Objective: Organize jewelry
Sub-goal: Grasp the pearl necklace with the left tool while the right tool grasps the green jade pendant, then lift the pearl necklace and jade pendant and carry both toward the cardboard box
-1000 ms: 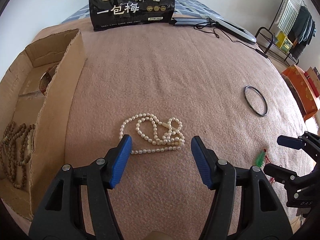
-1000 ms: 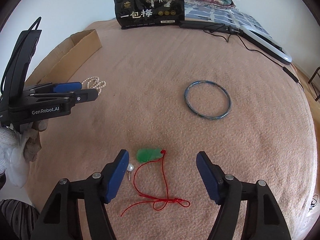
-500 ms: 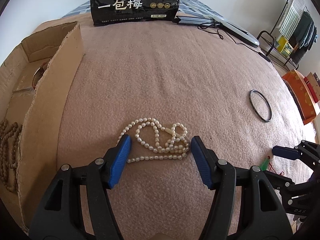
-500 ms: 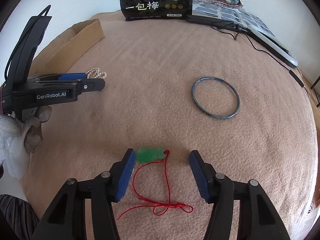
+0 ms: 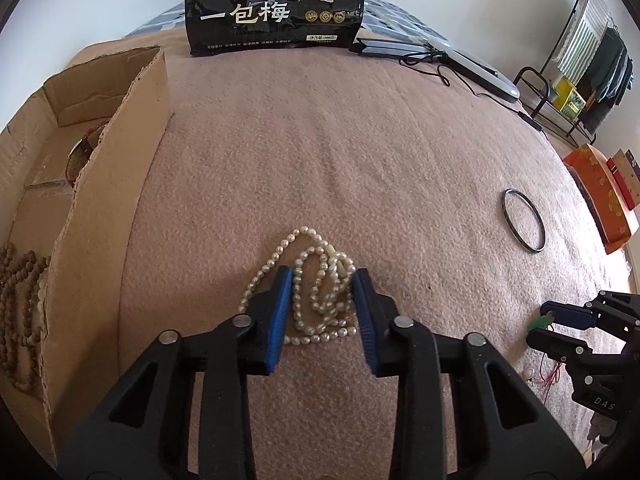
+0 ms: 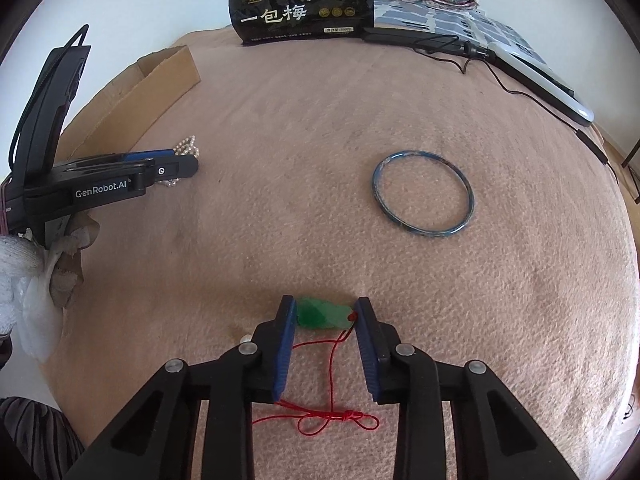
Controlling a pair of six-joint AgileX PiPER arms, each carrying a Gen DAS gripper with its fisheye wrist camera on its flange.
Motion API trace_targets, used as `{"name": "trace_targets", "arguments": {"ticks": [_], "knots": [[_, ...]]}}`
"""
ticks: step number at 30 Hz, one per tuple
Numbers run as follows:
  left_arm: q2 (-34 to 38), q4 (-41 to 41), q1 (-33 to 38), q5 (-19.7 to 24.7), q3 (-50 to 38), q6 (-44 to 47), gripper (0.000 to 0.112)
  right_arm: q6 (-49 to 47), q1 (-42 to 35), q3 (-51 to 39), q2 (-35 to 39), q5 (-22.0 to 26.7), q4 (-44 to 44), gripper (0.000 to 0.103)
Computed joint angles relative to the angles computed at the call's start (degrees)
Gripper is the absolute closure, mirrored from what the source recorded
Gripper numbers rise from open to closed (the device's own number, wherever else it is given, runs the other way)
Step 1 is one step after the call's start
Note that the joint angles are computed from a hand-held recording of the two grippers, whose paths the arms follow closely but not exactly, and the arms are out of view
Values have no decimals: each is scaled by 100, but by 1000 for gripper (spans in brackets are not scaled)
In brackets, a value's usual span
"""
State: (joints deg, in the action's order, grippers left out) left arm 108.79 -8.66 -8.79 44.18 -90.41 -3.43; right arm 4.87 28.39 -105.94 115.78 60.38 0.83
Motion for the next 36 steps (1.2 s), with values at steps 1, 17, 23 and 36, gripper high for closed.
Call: {"name": "trace_targets", "arguments": {"ticks": [1,17,23,36], "knots": [[-9,-48,10,-4,14,38,94,20,1,10,-8,-12,-4,73],[-250,-480,-79,-44,179,377,107,74,-165,290,-290,-257,212,95],[-288,-453,-142,-50,202,367,107,-207,-129,331,-325,-225,236,93],[-382,-440,-105,-68,292,387,111,-152,-13,281,-171,-160,18,76]]}}
